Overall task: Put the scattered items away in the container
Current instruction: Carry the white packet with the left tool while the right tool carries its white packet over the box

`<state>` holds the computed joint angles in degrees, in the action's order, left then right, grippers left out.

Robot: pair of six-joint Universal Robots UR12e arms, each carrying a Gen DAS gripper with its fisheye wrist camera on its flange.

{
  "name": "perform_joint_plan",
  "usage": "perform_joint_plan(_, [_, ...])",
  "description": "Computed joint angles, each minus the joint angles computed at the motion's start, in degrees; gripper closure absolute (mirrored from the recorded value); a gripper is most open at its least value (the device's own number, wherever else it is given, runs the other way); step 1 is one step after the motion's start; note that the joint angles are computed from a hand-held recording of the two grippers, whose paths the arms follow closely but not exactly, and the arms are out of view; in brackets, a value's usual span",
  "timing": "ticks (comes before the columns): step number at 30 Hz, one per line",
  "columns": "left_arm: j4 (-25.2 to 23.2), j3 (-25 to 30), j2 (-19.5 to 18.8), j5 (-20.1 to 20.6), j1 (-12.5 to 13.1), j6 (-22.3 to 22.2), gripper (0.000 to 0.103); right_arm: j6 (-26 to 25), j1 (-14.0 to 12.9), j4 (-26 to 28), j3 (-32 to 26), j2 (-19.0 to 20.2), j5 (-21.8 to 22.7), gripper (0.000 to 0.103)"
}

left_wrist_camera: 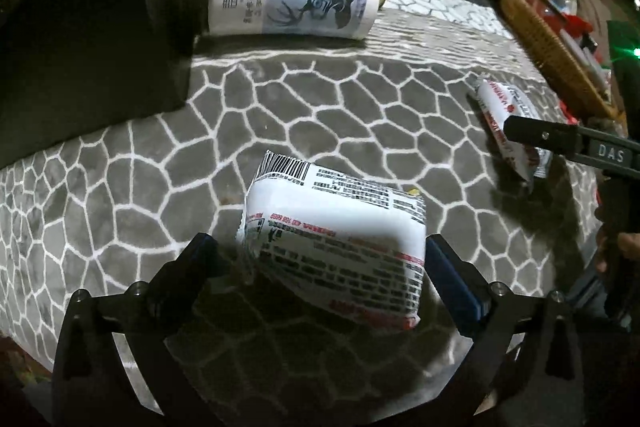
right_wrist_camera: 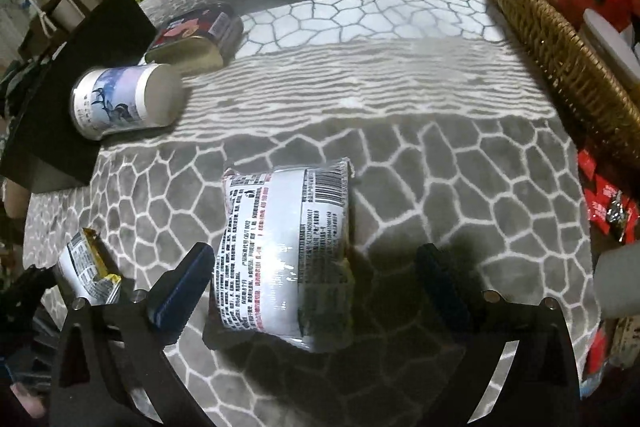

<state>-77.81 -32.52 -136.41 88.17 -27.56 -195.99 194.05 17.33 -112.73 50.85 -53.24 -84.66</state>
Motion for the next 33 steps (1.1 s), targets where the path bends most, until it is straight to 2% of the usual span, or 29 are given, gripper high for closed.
perform_joint_plan(6, [0.6, -0.2, -0.1, 1.8, -0.4, 1.3, 0.001, -1.0, 0.4, -0.2, 0.1, 0.2, -0.5, 0.002])
perform_joint_plan(8, [1.3, -0.7, 0.1, 2.2, -0.4, 1.3, 0.007, -1.3, 0.7, -0.8, 0.4, 0.1, -1.5, 0.012])
perform_joint_plan(10, [1.9, -0.8, 0.1, 2.3, -0.4, 1.6, 0.015, -1.7, 0.9, -1.9, 0.8, -0.1, -2.2, 0.035])
perform_joint_plan(11, [2.3, -1.0, 0.2, 2.5, -0.4, 1.5, 0.022, -1.6, 1.0, -2.1, 0.6, -0.1, -2.6, 0.041])
perform_joint_plan(13, [3.0, -1.3, 0.5, 1.8, -0.2, 0.9, 0.029, -1.7, 1.1, -2.3, 0.4, 0.0, -3.0, 0.045])
perform_joint_plan(15, [4.3, -2.4, 1.1, 0.7, 0.1, 0.0, 0.032, -2.0, 1.2, -2.7, 0.3, 0.0, -3.0, 0.047])
perform_joint_plan(24, [10.1, -4.8, 3.8, -2.7, 1.2, -1.5, 0.033, -3.2, 2.0, -5.9, -1.2, -0.5, -1.9, 0.048])
perform_joint_plan(29, [13.2, -4.6, 5.3, -3.0, 2.1, -1.7, 0.033, -4.9, 3.0, -6.4, -5.7, 0.6, -0.6, 0.048])
perform_joint_plan(33, [14.3, -3.5, 5.8, -1.9, 3.2, -2.2, 0.032, -6.3, 4.0, -4.9, -12.6, 3.5, 1.0, 0.048])
